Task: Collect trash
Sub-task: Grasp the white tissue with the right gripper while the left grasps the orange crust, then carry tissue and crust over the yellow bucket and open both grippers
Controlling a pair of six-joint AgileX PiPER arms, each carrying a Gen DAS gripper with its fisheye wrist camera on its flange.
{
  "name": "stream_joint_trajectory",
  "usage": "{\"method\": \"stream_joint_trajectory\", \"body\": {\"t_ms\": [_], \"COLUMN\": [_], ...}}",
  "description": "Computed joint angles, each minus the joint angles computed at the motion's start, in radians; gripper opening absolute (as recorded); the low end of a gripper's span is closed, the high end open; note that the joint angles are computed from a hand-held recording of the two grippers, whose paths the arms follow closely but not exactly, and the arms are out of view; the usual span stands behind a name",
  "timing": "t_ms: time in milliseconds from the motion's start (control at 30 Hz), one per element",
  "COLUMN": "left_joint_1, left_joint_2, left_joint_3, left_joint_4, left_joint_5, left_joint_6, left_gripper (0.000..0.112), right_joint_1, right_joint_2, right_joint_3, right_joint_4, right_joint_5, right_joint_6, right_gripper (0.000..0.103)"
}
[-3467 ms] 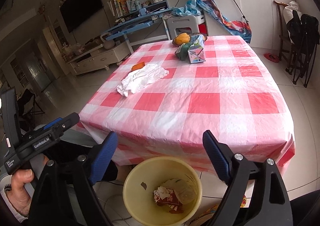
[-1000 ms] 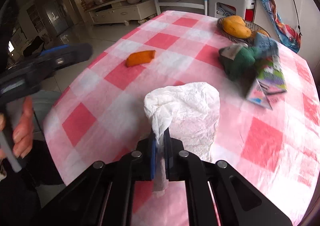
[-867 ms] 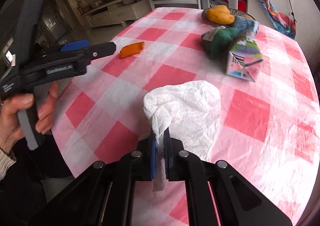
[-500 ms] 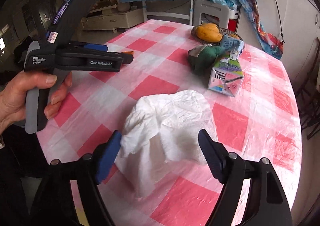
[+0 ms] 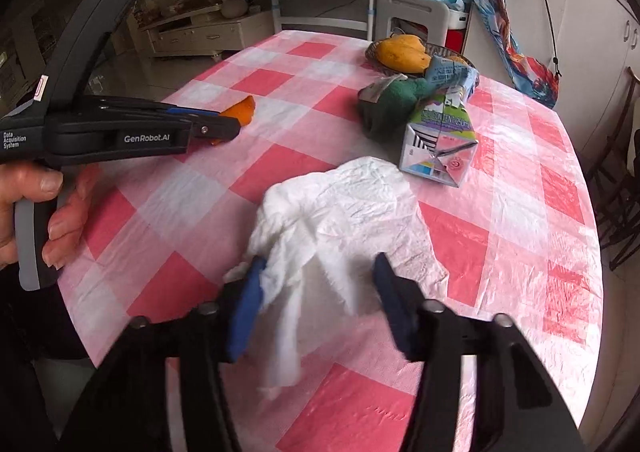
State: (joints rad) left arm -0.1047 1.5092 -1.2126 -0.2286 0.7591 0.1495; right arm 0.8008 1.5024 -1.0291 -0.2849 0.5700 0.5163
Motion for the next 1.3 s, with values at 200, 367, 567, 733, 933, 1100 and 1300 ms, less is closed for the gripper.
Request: {"method": "stream_joint_trajectory", "body": {"t_ms": [200,367,567,733,933,1100,1300], "left_joint_1": [0.033,0.002,0.022,0.105,-0.003,-0.07,-0.109], "left_joint_2": [-0.153,-0.301,-0.372,-0.367,-0.274,-0.178,-0.206], "left_joint_3": [0.112,0.205,0.264,0.27,0.24,0.201,0.209], "left_joint_4": [-0.133,-0.097,-0.105,-0.197,-0.055,0.084,0.08], "left_joint_5": [0.011,0.005,0.03,0.055,-0.034,-0.072,-0.081], "left_joint_6": [0.056,0.0,0.011,0.087,-0.093,-0.256,-0.232], "left_gripper": [0.011,0.009,0.004,0.025,0.044,0.04,0.015], "right_joint_1": [-0.047,-0.024,0.022,0.057,0.022,-0.001,0.005], "right_joint_2": [-0.022,-0.118,-0.205,-0.214,-0.224,-0.222,-0.226], "right_joint_3": [0.03,0.076,0.144,0.154,0.177,0.181,0.181], "right_joint_4": [0.201,0.191,0.16,0.117,0.188,0.228,0.236], "right_joint_5": [-0.052,-0.081,-0.12,-0.124,-0.146,-0.161,-0.173], "right_joint_6": [-0.134,-0.07,0.065,0.129,0.062,0.021,0.015], "right_gripper": [0.007,0.006,0.006,0.006,0.006,0.006,0.006]}}
